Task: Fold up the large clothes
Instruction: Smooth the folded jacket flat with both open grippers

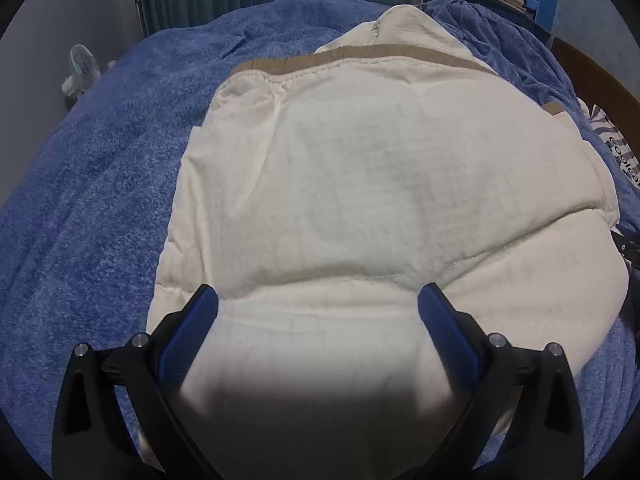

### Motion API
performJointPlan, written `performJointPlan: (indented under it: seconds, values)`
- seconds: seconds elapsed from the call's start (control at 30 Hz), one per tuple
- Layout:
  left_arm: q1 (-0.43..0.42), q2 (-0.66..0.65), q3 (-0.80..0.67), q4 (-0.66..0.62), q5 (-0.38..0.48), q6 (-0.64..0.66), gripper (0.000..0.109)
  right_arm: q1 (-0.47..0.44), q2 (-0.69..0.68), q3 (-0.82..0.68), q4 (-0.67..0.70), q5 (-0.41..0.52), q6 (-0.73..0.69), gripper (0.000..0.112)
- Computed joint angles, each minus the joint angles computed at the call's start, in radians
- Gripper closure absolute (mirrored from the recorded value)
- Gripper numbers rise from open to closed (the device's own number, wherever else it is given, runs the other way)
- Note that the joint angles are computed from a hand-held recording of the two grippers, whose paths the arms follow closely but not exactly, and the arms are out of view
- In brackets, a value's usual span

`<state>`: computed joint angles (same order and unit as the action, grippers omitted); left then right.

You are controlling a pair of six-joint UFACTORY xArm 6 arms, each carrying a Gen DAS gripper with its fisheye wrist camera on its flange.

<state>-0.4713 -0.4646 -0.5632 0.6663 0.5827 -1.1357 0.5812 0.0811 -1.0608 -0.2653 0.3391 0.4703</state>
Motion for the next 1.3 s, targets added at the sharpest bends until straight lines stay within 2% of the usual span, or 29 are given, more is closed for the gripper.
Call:
performJointPlan:
  seconds: [0.1, 0.17, 0.23, 0.3, 0.4, 0.5, 0.63, 0.7, 0.8, 0.87, 0.93, 1.0, 1.13, 1.17, 1.23, 1.3]
  values:
    - [-0.014, -0.019, 0.003, 0.031, 0.024, -0.035, 0.011, 0.004, -0.021, 0.007, -0.089, 0.005, 0.091, 0.015]
    - [-0.061, -0.044, -0.016, 0.068, 0.136, -0.084, 0.012, 0.018, -0.07, 0.02, -0.232, 0.053, 0.224, 0.016]
    - [-0.118, -0.068, -0.036, 0.092, 0.228, -0.119, 0.012, 0.039, -0.108, 0.036, -0.323, 0.057, 0.264, 0.017]
    - [-0.166, -0.093, -0.045, 0.085, 0.235, -0.13, 0.012, 0.072, -0.145, 0.06, -0.365, 0.025, 0.248, 0.017]
    - [-0.231, -0.08, -0.068, 0.068, 0.21, -0.127, 0.012, 0.134, -0.139, 0.067, -0.232, -0.024, 0.064, 0.017]
    - [-0.273, -0.014, -0.089, 0.068, 0.209, -0.113, 0.012, 0.163, -0.11, 0.059, -0.283, -0.02, 0.058, 0.017]
    - [-0.236, -0.029, -0.029, 0.069, 0.124, -0.099, 0.012, 0.127, -0.122, 0.115, -0.189, -0.064, -0.019, 0.016]
    - [-0.224, -0.052, -0.009, 0.079, 0.132, -0.08, 0.012, 0.095, -0.134, 0.128, -0.214, -0.059, 0.018, 0.016]
    - [-0.213, -0.103, 0.023, 0.086, 0.162, -0.111, 0.012, 0.071, -0.148, 0.136, -0.137, -0.044, 0.01, 0.016]
    - [-0.225, -0.12, 0.009, 0.091, 0.189, -0.141, 0.012, 0.076, -0.149, 0.12, -0.22, -0.026, 0.093, 0.017]
    - [-0.221, -0.127, -0.006, 0.106, 0.163, -0.153, 0.012, 0.083, -0.147, 0.099, -0.265, -0.032, 0.134, 0.017]
    - [-0.202, -0.082, -0.054, 0.105, 0.147, -0.131, 0.012, 0.088, -0.118, 0.049, -0.295, 0.004, 0.144, 0.017]
    - [-0.101, 0.09, -0.18, -0.051, 0.091, 0.043, 0.012, 0.069, 0.025, -0.145, -0.064, 0.132, -0.054, 0.015]
    - [-0.078, 0.134, -0.221, -0.084, 0.089, 0.072, 0.012, 0.061, 0.053, -0.19, -0.056, 0.156, -0.057, 0.015]
    - [-0.056, 0.227, -0.329, -0.076, 0.128, 0.115, 0.012, 0.057, 0.12, -0.3, -0.091, 0.226, -0.054, 0.015]
    - [-0.052, 0.323, -0.445, -0.038, 0.188, 0.155, 0.012, 0.047, 0.213, -0.438, -0.043, 0.304, -0.107, 0.015]
